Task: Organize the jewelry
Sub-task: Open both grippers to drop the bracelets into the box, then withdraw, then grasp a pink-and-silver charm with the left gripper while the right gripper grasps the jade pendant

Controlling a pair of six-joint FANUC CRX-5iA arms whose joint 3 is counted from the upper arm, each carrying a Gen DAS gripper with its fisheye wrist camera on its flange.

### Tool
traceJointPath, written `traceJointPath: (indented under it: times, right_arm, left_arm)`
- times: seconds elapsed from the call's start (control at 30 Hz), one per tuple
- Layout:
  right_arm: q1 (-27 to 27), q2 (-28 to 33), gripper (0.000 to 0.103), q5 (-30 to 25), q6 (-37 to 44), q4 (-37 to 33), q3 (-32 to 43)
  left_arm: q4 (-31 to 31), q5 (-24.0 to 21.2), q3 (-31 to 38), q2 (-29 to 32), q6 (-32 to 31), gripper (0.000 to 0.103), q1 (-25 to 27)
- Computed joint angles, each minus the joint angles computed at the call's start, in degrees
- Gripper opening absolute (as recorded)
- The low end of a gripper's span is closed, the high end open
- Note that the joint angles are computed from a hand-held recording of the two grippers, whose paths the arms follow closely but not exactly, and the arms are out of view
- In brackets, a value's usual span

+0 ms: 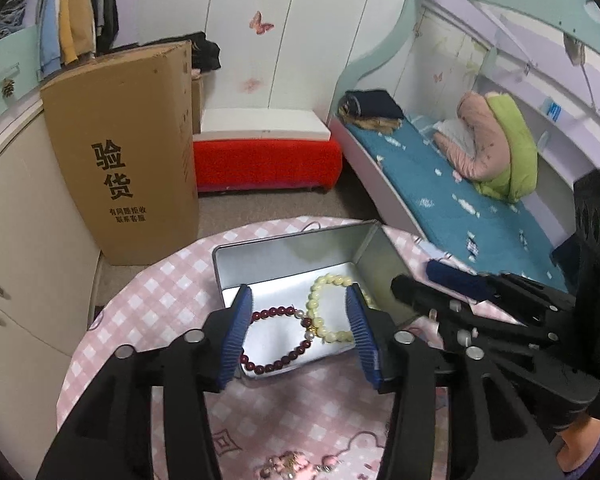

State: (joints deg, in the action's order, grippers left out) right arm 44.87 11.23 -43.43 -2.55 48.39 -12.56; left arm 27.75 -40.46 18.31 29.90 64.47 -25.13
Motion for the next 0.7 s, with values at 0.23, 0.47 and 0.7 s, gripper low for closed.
traceJointPath:
  times: [0.23, 0.47, 0.7]
  right_arm:
    - [5.49, -5.87, 0.057, -7.41, -5.9, 7.35, -5.15]
    - [11.94, -10.23, 0.062, -14.19, -13.1, 10.17, -11.06]
    - [15.72, -9.73, 0.063, -15.32, -16.27, 6.41, -13.89]
  left_arm:
    - [2.53, 14.09, -16.53, -12.35, -4.2, 0.073, -0.44]
    - [-8.65, 20.82, -25.79, -20.35, 6.51, 0.075, 0.01]
    - [-15.83, 17.29, -27.79, -19.46, 15.05, 0.075, -0.66]
